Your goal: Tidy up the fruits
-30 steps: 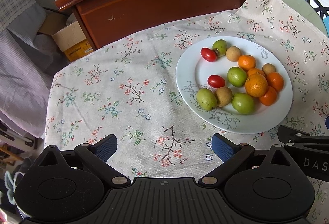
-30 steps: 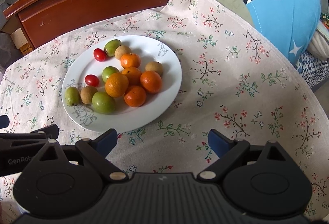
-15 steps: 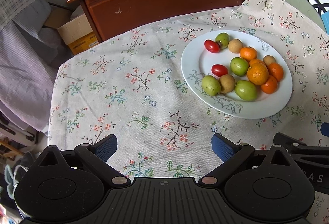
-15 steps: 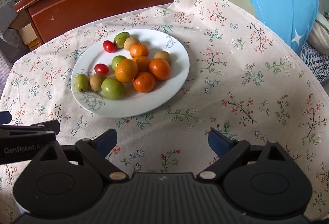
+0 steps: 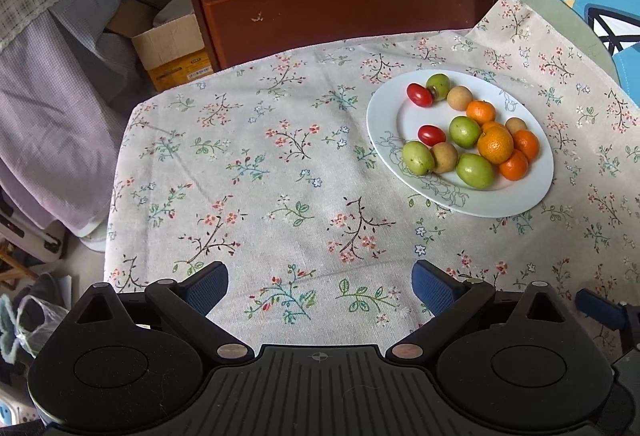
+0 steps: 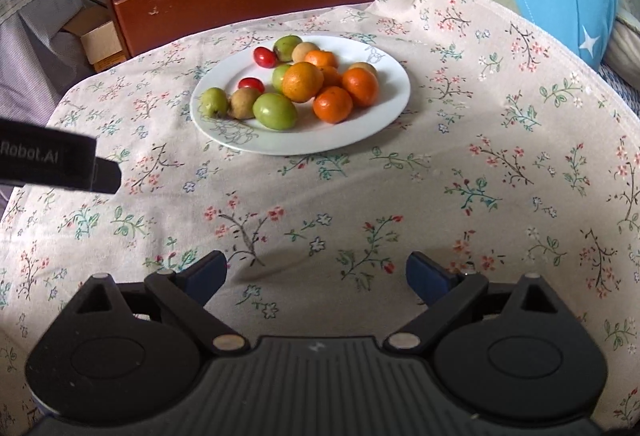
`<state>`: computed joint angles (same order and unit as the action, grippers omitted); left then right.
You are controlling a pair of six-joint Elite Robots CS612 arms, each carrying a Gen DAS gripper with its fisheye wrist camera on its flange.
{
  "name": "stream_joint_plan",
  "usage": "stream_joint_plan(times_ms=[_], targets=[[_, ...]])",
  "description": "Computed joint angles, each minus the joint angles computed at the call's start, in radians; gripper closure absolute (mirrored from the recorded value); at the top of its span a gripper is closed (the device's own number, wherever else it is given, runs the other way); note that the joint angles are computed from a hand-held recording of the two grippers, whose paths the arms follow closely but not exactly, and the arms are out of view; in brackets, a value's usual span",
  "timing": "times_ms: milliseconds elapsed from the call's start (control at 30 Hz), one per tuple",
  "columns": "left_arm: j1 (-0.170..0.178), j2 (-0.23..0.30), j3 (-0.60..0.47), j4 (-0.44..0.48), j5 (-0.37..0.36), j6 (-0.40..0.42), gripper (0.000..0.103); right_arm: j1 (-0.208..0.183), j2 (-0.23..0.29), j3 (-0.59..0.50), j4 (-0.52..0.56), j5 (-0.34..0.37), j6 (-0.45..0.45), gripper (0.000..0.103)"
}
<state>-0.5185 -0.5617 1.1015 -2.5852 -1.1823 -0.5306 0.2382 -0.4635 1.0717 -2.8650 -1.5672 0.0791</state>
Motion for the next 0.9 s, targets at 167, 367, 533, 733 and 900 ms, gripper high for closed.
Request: stream_joint_plan(times_ms=[167,367,533,733,900], targets=[[0.001,-0.015,0.025,-0.024,-0.002,-0.020,0.004,0.022,0.016,0.000,-0.063,-0.067,-0.008,0.001],[0.003,-0.024,0.040,-0.042,-0.005,-0.036,0.004,0.033,0.045,-0.028,-0.116,-0.107,0.025,0.001],[0.003,-0.025,0.041,-0.043,-0.004,-0.039,0.004,0.044,0.074,-0.070,-0.132,-0.144,0.039,0.001],[0.004,-0.024,0.040,-0.038,-0.001,-0.048,0.004,0.051,0.098,-0.109,-0.139,-0.164,0.053,0.001],[0.006,-0.021,0.035,-0.030,-0.009,-0.051,0.004,0.051,0.098,-0.106,-0.144,-0.164,0.053,0.001]])
